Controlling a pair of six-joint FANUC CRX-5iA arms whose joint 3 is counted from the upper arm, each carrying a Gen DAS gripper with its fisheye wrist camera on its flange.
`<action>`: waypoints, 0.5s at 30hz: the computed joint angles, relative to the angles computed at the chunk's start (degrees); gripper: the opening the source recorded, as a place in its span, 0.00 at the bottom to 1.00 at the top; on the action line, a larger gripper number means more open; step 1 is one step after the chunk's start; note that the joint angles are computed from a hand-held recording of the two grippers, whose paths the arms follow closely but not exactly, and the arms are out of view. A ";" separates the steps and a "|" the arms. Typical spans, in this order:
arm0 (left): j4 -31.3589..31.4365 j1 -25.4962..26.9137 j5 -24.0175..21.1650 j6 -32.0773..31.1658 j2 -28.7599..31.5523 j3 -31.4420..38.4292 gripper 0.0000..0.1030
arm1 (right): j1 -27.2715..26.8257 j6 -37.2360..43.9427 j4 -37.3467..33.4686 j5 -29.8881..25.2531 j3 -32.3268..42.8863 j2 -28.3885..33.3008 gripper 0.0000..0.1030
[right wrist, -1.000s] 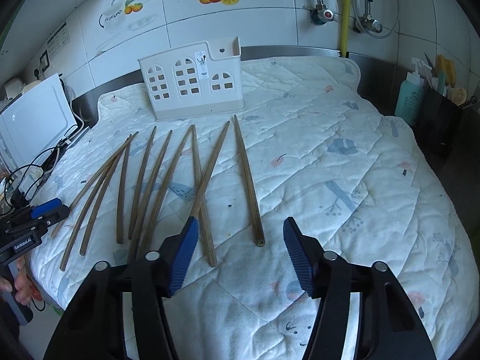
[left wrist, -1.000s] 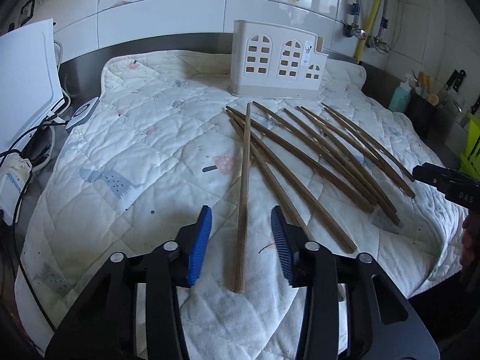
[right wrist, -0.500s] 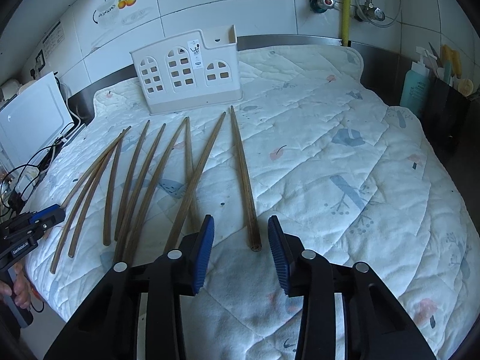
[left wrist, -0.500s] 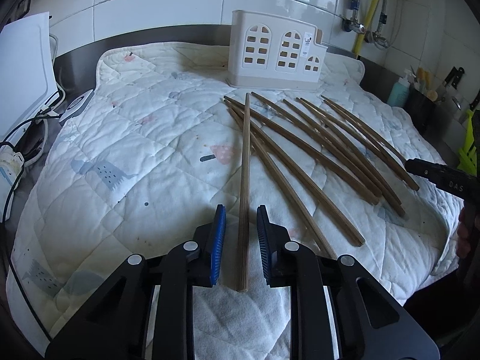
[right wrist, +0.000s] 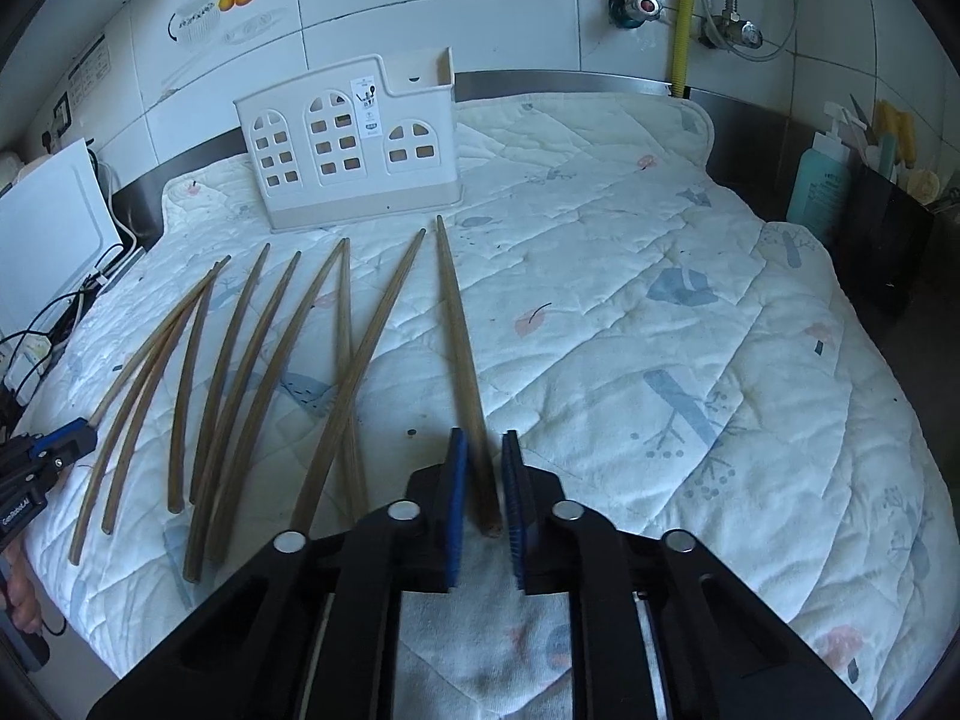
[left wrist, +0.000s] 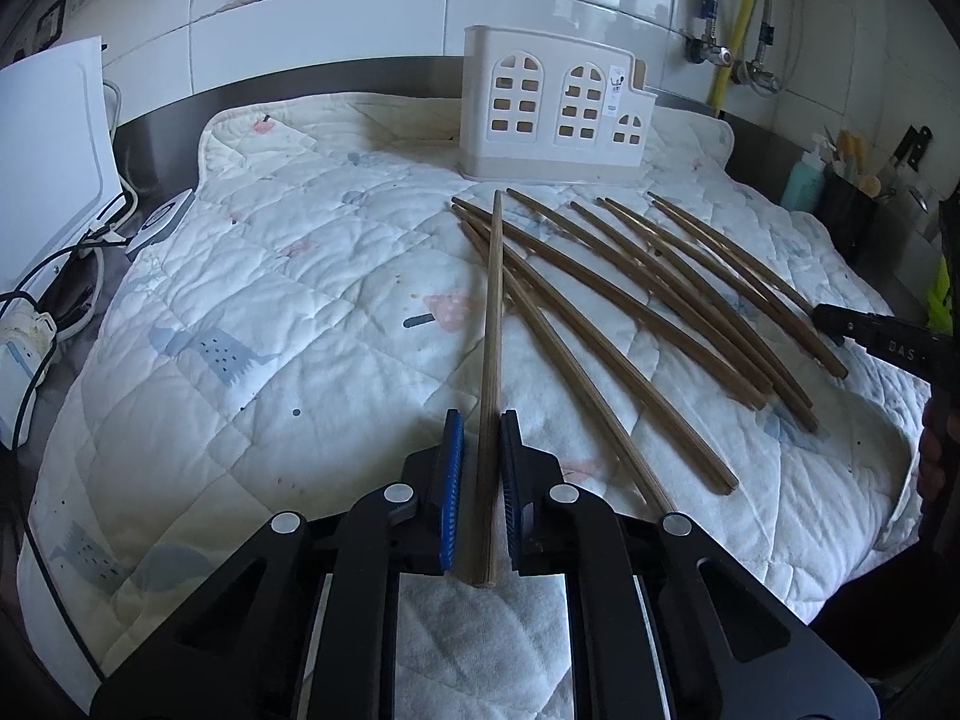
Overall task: Organize utensils
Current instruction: 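Close the left tool on one wooden chopstick while the right tool grasps another, then lift the left tool's chopstick toward the white holder while the right tool carries its own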
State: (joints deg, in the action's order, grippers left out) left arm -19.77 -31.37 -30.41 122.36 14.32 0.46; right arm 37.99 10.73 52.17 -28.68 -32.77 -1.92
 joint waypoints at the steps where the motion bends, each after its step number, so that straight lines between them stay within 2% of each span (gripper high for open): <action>1: 0.68 0.23 0.34 -0.42 -0.17 -0.30 0.07 | 0.01 -1.05 1.25 -0.31 -0.39 -0.34 0.08; 12: 0.56 0.08 0.90 -0.92 -2.51 -1.28 0.05 | -0.22 -8.71 13.76 -1.79 -3.89 -6.51 0.03; 15: 0.28 0.18 1.83 0.30 -3.46 -1.88 0.05 | -0.39 -9.26 14.14 -1.14 -4.41 -7.01 0.03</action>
State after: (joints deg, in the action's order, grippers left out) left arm -19.49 -31.19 -28.58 122.66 10.87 -1.42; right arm 37.60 1.47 66.31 -29.82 -37.18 -8.92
